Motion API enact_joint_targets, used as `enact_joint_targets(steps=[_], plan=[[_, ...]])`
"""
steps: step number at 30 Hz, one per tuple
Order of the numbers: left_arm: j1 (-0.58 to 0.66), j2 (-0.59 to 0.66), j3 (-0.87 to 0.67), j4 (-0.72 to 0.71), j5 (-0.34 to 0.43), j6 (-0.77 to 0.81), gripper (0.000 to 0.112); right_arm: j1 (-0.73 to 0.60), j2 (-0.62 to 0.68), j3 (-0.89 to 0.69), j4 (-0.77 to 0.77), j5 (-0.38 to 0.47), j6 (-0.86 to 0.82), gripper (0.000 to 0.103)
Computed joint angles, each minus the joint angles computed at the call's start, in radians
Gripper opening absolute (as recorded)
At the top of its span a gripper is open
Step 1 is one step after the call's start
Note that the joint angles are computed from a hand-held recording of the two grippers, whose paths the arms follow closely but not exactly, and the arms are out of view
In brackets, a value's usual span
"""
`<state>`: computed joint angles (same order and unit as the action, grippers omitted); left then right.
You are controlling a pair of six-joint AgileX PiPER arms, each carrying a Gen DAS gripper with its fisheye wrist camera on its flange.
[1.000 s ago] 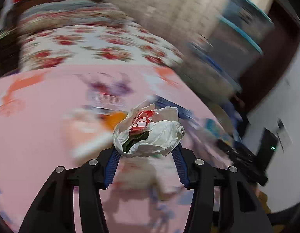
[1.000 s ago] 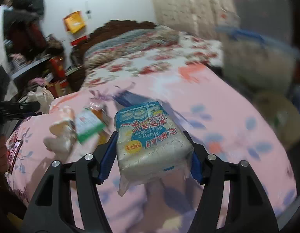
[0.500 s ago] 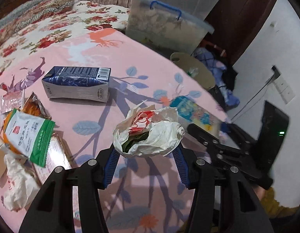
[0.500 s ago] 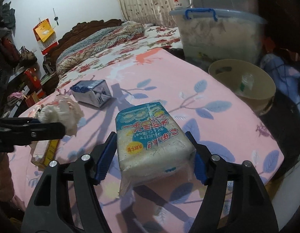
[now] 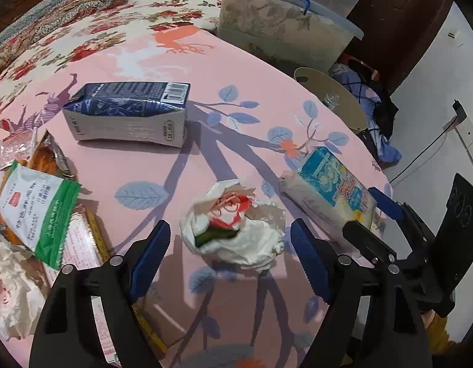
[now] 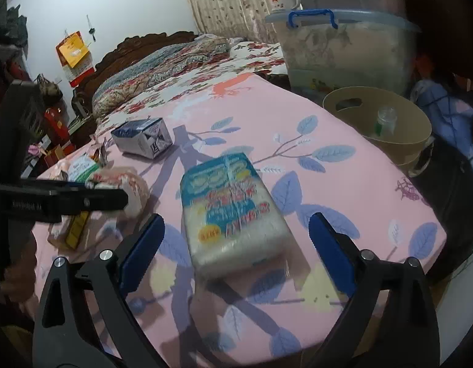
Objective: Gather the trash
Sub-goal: 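Carry the paper and snack bag to the beige bin and open both grippers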
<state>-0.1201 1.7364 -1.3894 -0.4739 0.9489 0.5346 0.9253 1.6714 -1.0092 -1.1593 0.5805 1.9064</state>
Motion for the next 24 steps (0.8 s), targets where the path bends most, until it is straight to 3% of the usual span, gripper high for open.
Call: enact_joint_targets(steps=[6,13,18,20,21,24], plan=[[0.005,-0.016,0.013,0.017,0.015,0.003,0.081,0.03,0.0,0.022,-0.014,0.037,-0.01,0.096],[-0.005,0.028,-0.032,0.061,0.018,-0.058,0.081,0.0,0.007,0.035,-0.045,-0.008,0.023,0.096],[-0.002,0.076,-0.087,0.071,0.04,-0.082,0.054,0.01,0.024,0.035,-0.077,0.005,0.031,0.094],[-0.016,0.079,-0.101,0.083,0.034,-0.08,0.049,0.012,0.039,0.024,-0.06,0.002,-0.003,0.067],[-0.027,0.083,-0.114,0.091,0.042,-0.082,0.047,0.026,0.05,0.01,-0.051,0.047,-0.025,0.063],[-0.061,0.117,-0.192,0.072,0.11,-0.075,0.046,0.018,0.023,0.05,-0.135,0.033,0.086,0.061]])
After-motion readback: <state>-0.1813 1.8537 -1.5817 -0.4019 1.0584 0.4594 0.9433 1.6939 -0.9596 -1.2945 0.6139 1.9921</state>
